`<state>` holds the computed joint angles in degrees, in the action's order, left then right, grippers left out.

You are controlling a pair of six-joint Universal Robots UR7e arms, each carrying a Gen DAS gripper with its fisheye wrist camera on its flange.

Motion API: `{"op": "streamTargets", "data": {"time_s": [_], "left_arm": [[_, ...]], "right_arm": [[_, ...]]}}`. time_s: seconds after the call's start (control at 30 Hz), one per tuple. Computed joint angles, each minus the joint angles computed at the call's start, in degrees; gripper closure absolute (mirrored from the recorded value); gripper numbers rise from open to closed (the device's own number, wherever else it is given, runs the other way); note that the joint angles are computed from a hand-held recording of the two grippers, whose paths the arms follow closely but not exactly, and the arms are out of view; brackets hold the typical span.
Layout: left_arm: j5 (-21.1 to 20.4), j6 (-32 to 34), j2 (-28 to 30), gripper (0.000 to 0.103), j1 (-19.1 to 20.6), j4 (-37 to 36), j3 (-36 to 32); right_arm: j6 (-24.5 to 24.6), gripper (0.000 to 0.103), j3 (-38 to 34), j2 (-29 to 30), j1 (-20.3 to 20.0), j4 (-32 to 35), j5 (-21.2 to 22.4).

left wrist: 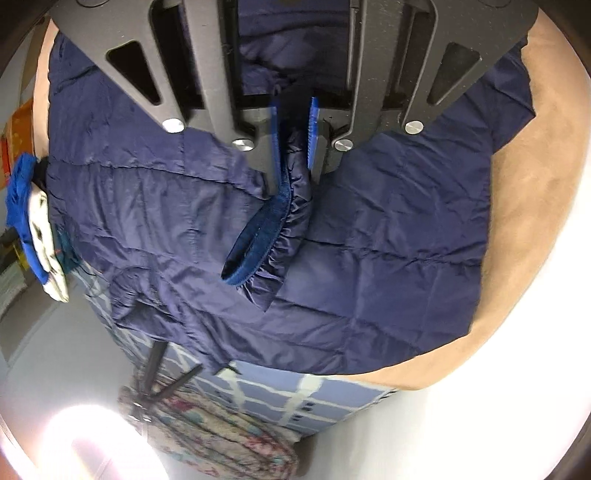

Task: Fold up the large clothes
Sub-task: 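Carry the cuff across the jacket body and open the left gripper, then move both grippers to the hem of the jacket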

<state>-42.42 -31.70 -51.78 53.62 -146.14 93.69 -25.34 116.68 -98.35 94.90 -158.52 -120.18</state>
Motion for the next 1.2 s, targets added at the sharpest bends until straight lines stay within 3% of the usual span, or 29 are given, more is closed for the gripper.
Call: {"op": "streamTargets", "data": {"time_s": [0.07,0.13,0.33,0.43,0.57,0.7,0.77,0.87,1.0,1.2], "left_arm": [[3.2,-1.0,-0.1,0.070,-0.1,1.0,0.1],[6.5,-2.3,-0.2,0.061,-0.2,2.3,0.2],[9.8,-3.4,-2.7,0.061,-0.3,4.2,1.6],[12.5,-2.4,-5.4,0.061,-2.3,5.6,3.9],[13.2,-2.1,-10.3,0.061,-5.1,7.1,7.5],[14.4,-3.8,-17.1,0.061,-9.3,13.2,11.6],[14.7,-6.0,-21.2,0.051,-12.1,17.4,14.0],[16.0,-15.0,-28.2,0.036,-17.4,29.9,16.6],[15.5,-28.2,-35.6,0.036,-24.5,47.2,18.0],[11.2,-47.6,-43.2,0.036,-36.1,73.0,17.5]], "right_arm": [[0.2,0.005,-0.2,0.2,0.0,0.4,0.2],[0.2,0.005,-0.2,0.2,0.1,0.5,0.2],[0.0,0.005,-0.2,0.3,0.4,0.5,0.5],[-0.3,0.005,0.0,0.3,0.7,0.3,0.7],[-0.8,0.005,0.5,-0.6,1.1,0.0,2.2],[-1.8,0.004,1.7,-2.3,1.4,-1.4,4.8],[-2.2,0.004,2.4,-3.3,1.3,-1.8,6.4],[-3.0,0.003,3.2,-4.5,1.0,-1.6,8.4],[-6.2,0.000,5.0,-6.5,1.0,-1.5,10.2],[-14.8,0.000,9.3,-10.3,0.6,-2.2,12.0]]}}
